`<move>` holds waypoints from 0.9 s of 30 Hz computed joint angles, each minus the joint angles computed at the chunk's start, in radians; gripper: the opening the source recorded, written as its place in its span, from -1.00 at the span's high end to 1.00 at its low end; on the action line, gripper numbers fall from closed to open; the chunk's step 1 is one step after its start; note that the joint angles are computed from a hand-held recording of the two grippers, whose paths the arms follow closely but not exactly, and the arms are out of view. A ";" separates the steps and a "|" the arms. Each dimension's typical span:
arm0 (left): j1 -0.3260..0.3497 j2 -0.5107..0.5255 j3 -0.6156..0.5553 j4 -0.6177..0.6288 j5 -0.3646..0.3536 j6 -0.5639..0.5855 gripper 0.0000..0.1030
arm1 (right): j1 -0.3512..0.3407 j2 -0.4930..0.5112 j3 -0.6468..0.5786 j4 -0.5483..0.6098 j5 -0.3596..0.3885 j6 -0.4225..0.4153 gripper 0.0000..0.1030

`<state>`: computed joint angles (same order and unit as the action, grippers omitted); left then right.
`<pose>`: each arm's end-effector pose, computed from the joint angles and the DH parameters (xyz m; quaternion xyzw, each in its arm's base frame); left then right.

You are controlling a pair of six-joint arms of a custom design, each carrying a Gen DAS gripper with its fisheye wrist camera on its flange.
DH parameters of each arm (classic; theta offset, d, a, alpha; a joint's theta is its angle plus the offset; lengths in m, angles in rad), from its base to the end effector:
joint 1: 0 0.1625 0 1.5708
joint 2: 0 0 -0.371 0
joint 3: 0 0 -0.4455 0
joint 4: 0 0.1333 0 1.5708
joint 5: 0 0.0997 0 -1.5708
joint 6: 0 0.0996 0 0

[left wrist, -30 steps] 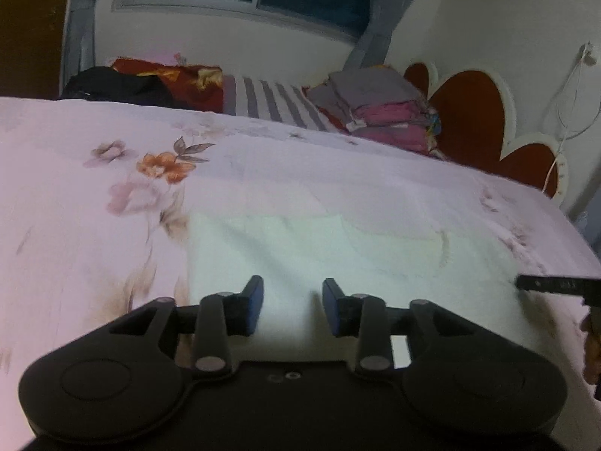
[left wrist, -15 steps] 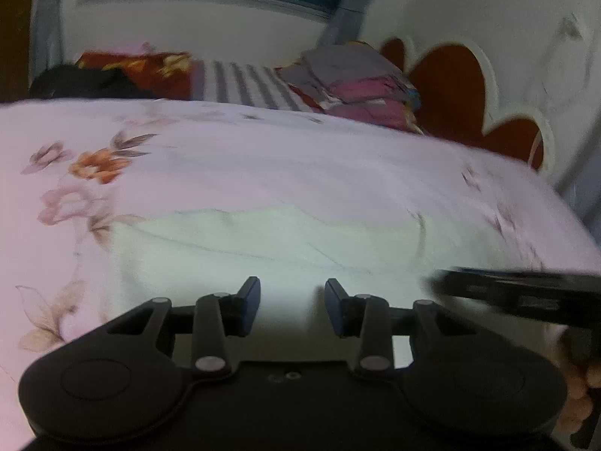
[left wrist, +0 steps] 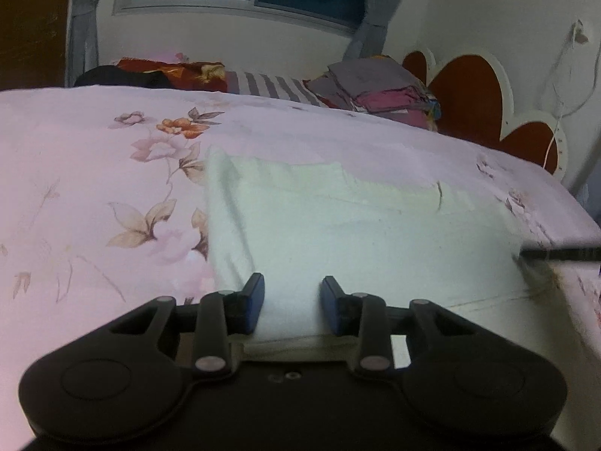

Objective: Fold small clothes
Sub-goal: 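Lift both open tools away from the folded sweater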

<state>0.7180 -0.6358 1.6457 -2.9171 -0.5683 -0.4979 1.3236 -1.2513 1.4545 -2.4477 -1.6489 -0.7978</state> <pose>-0.3446 -0.5895 -0.0121 0.0734 0.8652 -0.4108 0.2780 -0.0478 -0.7024 0.4094 0.2439 -0.9111 0.2678 0.1967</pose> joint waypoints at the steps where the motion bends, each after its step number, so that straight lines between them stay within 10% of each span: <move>1: 0.001 -0.006 0.005 -0.002 -0.004 -0.011 0.35 | 0.002 -0.003 0.025 -0.038 -0.047 -0.019 0.51; 8: -0.045 0.009 -0.006 -0.031 0.049 0.045 -0.02 | -0.008 -0.072 0.101 -0.112 0.013 0.026 0.51; 13: -0.012 -0.018 0.006 0.036 -0.006 0.000 0.09 | 0.012 -0.002 0.075 -0.187 -0.154 0.030 0.58; 19: 0.012 -0.024 -0.007 -0.068 -0.021 0.123 -0.08 | 0.001 -0.040 0.069 -0.149 -0.075 0.095 0.76; 21: 0.057 -0.031 -0.032 0.016 -0.119 0.086 -0.12 | 0.015 -0.011 0.052 -0.153 -0.119 0.122 0.76; 27: 0.078 0.021 -0.139 -0.034 -0.066 0.248 -0.30 | 0.014 0.066 -0.040 -0.173 -0.167 0.182 0.76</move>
